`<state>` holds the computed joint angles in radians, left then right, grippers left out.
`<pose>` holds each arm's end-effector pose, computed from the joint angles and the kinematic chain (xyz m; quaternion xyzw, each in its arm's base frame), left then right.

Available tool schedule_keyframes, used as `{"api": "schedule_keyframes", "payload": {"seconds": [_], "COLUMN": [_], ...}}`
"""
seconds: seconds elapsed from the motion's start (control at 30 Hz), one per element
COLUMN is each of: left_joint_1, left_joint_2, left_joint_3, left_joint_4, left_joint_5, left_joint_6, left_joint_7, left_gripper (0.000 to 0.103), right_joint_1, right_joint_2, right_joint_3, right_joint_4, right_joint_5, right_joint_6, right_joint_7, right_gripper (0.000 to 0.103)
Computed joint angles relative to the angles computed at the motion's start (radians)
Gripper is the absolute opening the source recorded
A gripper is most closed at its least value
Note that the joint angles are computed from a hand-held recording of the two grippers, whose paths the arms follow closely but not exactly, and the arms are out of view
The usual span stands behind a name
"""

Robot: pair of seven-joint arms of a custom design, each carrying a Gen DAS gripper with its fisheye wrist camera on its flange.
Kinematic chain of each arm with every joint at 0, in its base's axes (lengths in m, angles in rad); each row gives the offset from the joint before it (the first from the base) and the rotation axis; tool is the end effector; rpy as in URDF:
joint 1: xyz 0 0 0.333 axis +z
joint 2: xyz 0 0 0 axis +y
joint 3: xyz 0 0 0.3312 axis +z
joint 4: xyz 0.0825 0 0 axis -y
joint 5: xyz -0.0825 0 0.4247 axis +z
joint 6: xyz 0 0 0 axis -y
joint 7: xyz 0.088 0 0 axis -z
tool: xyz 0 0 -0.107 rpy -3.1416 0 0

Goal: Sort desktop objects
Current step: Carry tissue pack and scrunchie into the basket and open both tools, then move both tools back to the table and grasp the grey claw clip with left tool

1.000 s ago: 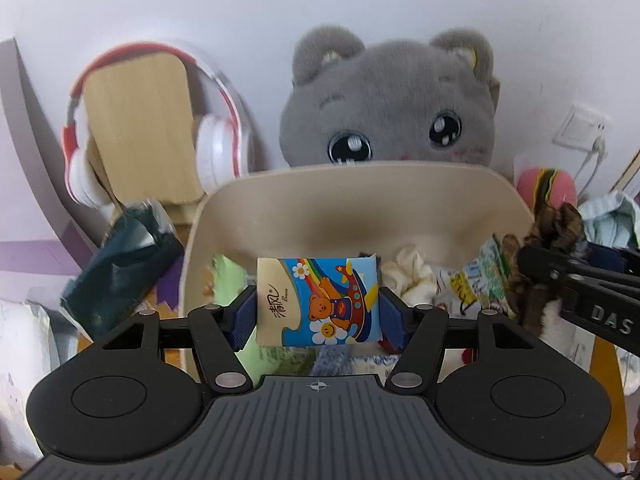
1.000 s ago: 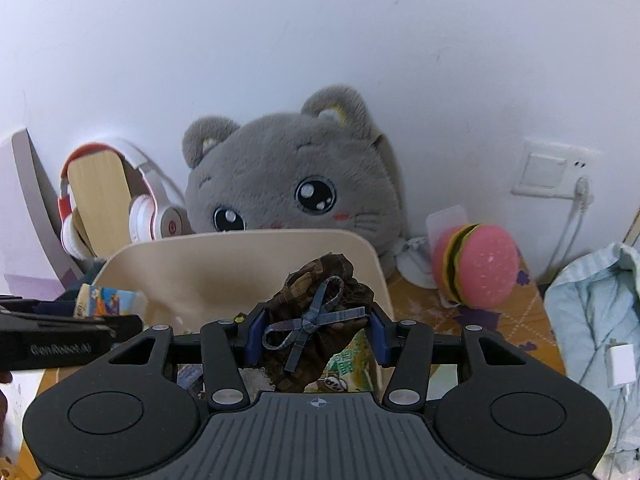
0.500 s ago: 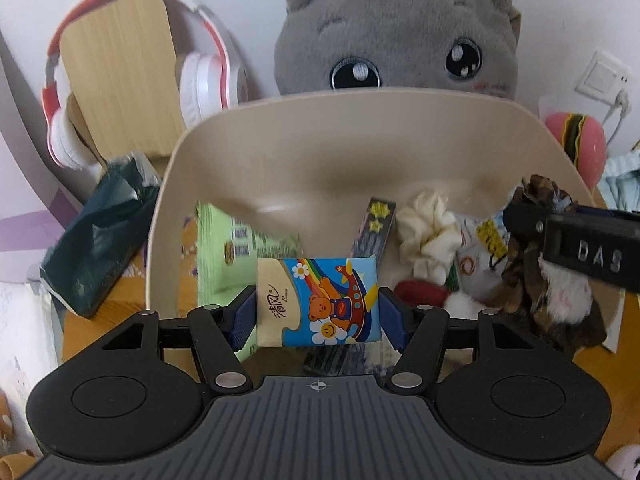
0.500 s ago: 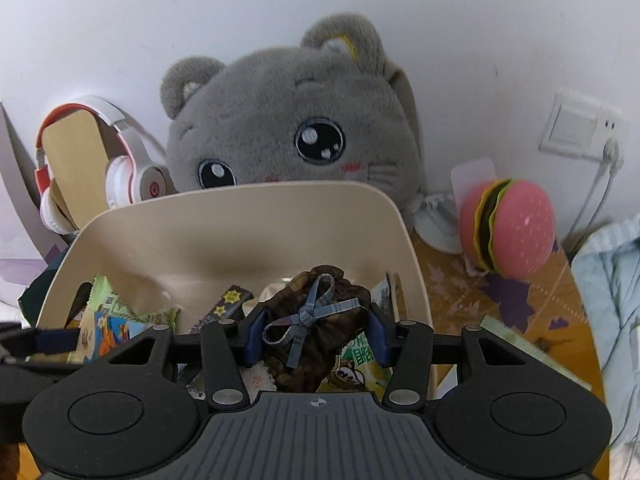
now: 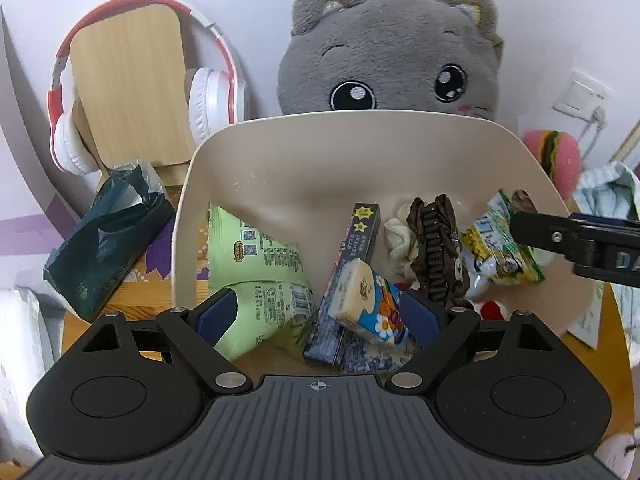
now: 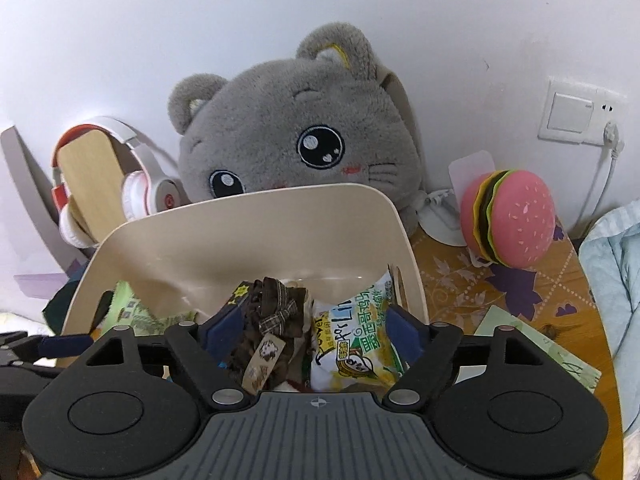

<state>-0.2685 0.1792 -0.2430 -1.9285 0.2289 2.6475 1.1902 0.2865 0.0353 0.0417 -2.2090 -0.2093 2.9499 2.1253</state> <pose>0.5910 -0.3299 0.4543 -0.5758 0.7698 -0.2339 0.1453 0.5759 0.2104 0.4352 -0.6509 0.6748 -0.1662 0.3055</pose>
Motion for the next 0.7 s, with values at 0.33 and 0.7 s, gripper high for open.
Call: {"api": "schedule_keyframes", "payload": {"seconds": [0.33,0.7], "left_joint_1": [0.033,-0.097], "left_joint_2": [-0.144,-0.315], "left_joint_3": [-0.021,0.06], "left_joint_4": [-0.15,-0.389], "left_joint_5": [-0.2,-0.541], "left_joint_6": [0.086,0.247], "left_joint_7": [0.307,0.982], "left_gripper": [0.09,0.09], "right_joint_1": [-0.023,-0.028], "right_joint_2": [-0.148,-0.28], "right_joint_3": [0.04,0.07], "right_joint_4": [-0.139,-0.286], "right_joint_5": [0.176,0.235], "right_joint_6": [0.033,-0.013], "right_joint_7": [-0.25,-0.519], "right_gripper": [0.092,0.096]}}
